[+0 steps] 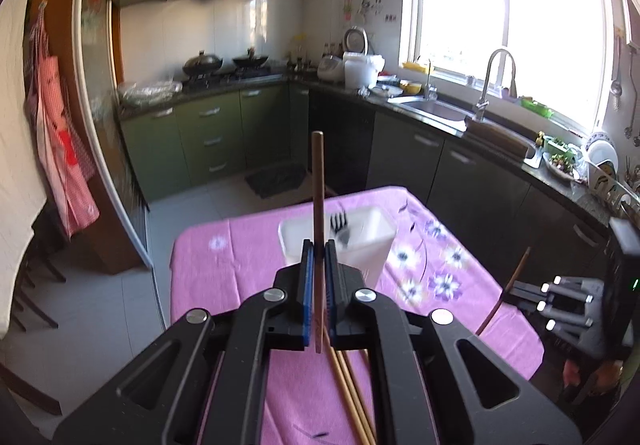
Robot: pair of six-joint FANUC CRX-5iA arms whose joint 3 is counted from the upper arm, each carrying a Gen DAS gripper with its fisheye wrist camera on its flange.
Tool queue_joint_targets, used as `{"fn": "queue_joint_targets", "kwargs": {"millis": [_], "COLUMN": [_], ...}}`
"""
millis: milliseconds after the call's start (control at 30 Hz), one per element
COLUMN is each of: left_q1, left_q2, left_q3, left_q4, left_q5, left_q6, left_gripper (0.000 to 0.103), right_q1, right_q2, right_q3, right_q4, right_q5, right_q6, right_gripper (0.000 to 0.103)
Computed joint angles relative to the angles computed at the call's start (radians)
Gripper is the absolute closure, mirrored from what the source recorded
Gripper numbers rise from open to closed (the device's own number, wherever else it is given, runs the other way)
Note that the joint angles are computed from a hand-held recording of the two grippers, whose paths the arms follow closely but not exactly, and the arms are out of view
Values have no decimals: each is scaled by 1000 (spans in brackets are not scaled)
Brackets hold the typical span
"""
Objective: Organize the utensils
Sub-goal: 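Drop the chopstick into the holder with the left gripper while the right gripper carries its chopstick over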
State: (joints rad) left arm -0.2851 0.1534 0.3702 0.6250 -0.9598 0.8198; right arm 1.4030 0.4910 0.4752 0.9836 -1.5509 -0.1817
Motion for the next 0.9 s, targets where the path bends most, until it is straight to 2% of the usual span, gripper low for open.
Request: {"fn": "queue_joint_targets", "kwargs": {"millis": [167,467,600,733,900], "left_q1": [-30,-86,-95,-94,-91], "left_q2": [85,266,349,366,348], "left_q3": [179,467,572,559,484], "left_q4": [-21,-141,-193,-219,-226], "left_q5": [-14,-37,-122,-156,-150], "left_q6": [79,252,308,308,284], "left_gripper": [97,97,97,97,96], "right_q1": [1,5,6,-4,-29], "right_q2": [-21,-31,-31,-28,-31], "right_q3": [-34,-51,-46,-33,-16], "right_q4": [6,11,7,4,20], "right_q5": [13,25,24,32,63], "right_q6": [-24,-26,-24,-12,7], "right_gripper": [97,97,97,97,97]}}
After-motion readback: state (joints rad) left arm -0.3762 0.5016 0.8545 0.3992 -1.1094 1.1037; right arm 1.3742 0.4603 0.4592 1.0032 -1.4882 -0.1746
